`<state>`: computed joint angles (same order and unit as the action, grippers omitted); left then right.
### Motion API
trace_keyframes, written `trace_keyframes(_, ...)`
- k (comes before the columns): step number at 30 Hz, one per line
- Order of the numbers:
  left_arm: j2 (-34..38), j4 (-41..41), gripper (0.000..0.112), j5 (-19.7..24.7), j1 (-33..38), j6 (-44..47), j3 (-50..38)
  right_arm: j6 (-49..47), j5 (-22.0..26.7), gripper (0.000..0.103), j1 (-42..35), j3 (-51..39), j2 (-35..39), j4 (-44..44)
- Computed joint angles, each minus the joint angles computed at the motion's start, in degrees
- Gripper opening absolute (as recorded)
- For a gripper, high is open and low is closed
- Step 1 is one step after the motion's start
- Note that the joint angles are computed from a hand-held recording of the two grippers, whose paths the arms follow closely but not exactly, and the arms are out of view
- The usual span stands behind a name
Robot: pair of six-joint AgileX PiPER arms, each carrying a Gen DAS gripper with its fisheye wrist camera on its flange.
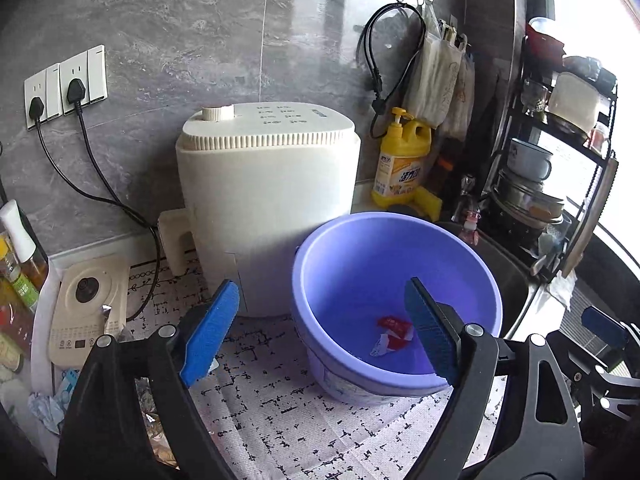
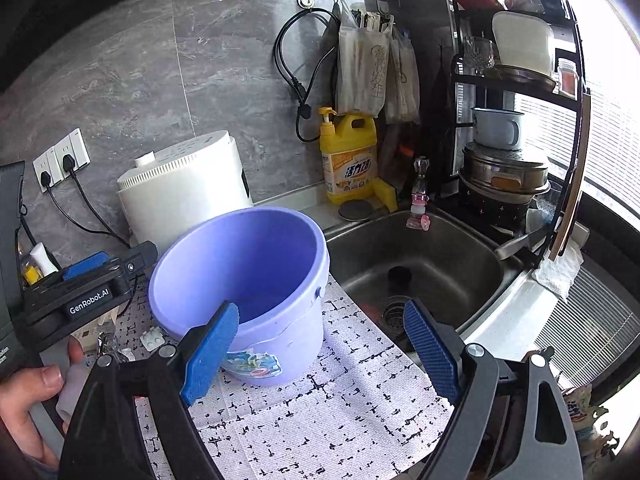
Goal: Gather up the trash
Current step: 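Carry both items over the purple bucket and open both tools to drop them, then move the left tool to the brown paper bag while the right tool approaches crumpled brown paper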
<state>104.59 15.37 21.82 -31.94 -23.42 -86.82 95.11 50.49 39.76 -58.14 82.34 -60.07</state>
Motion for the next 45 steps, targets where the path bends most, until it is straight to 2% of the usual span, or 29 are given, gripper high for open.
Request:
trace_keyframes(12,-9.14,23.19,0.096,2.19,1.66,-24.83,12.09,-0.41,-6.36,0.089,3.04,-2.12,3.03,-3.04)
trace_keyframes(21,-16.5,33.08,0.097,3.94,4.19,-36.96,22.68,-0.21,-9.81,0.093,6.29,-3.35,5.36,-4.35)
trace_keyframes(30,-23.14,34.23,0.097,3.1,9.82,-39.8,33.16,-1.08,-13.68,0.093,9.15,-5.23,9.42,-3.02)
trace_keyframes(35,-25.71,32.04,0.097,1.24,13.95,-37.95,38.3,-2.2,-17.23,0.088,9.98,-6.35,12.29,-1.02)
trace_keyframes(42,-27.6,31.54,0.096,-1.08,17.63,-36.88,43.15,-3.28,-19.25,0.084,11.47,-8.23,15.66,0.49)
trace_keyframes(45,-27.32,29.37,0.091,-2.79,19.35,-34.34,44.37,-4.77,-20.27,0.08,11.74,-8.97,17.23,2.11)
